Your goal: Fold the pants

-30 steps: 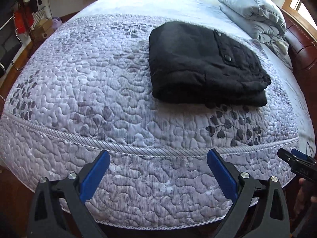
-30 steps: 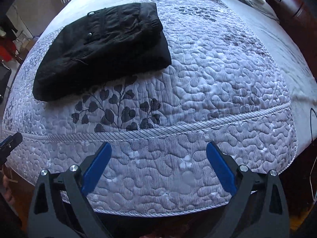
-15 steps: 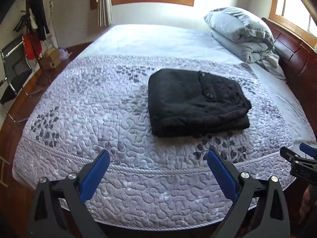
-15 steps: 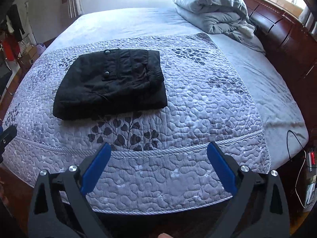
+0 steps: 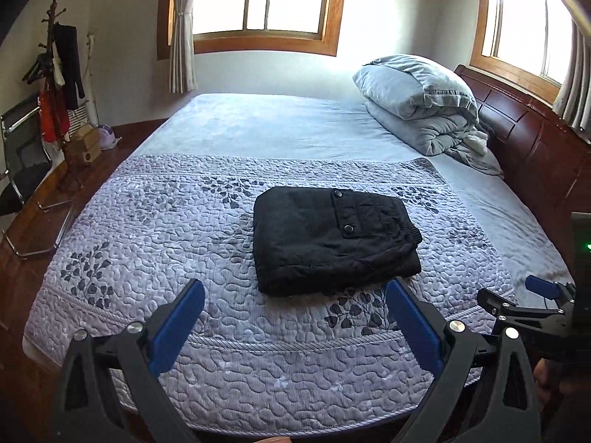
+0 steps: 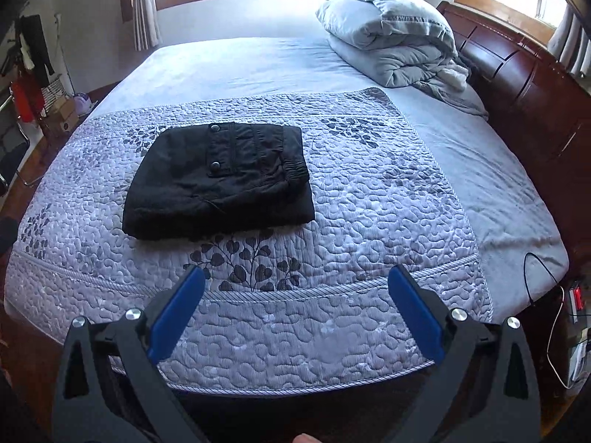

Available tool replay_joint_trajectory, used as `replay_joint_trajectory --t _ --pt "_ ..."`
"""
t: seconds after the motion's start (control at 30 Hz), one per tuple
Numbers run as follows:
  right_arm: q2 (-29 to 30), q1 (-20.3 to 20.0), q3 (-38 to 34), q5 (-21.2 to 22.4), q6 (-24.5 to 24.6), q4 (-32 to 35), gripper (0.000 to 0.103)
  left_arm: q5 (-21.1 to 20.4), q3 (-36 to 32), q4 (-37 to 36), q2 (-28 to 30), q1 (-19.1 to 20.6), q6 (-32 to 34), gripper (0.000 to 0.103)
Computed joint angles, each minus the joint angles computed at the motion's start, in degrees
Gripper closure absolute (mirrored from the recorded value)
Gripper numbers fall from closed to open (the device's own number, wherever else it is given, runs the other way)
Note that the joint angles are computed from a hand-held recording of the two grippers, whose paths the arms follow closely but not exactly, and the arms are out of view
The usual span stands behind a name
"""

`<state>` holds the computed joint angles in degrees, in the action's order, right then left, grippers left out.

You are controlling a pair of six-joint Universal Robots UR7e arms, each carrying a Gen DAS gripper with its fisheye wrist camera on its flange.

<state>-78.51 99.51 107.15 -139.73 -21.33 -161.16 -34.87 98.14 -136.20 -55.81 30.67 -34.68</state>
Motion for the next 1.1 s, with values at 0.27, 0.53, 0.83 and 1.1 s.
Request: replay_joint_trajectory --t 0.27,0.53,0.83,1.1 --pt "0.7 -0.1 0.1 -2.1 1.9 0.9 0.004 0.1 -0.5 3.9 0.3 0.0 -1.2 0.004" --pt "1.5 -0.3 0.3 -2.3 0.7 -1.3 0.004 -0.8 -1.1 5.6 0.8 0.8 -2.2 0.004" --pt "2.1 -0.5 0.0 -2.3 0.3 -1.3 0.004 -1.7 -1.8 6.2 1.3 1.5 -1.9 0.004" --pt "2.7 -0.6 -0.2 -3.0 -0.4 -2.4 0.004 -2.0 -2.1 6.8 1.5 2.0 -2.3 0.004"
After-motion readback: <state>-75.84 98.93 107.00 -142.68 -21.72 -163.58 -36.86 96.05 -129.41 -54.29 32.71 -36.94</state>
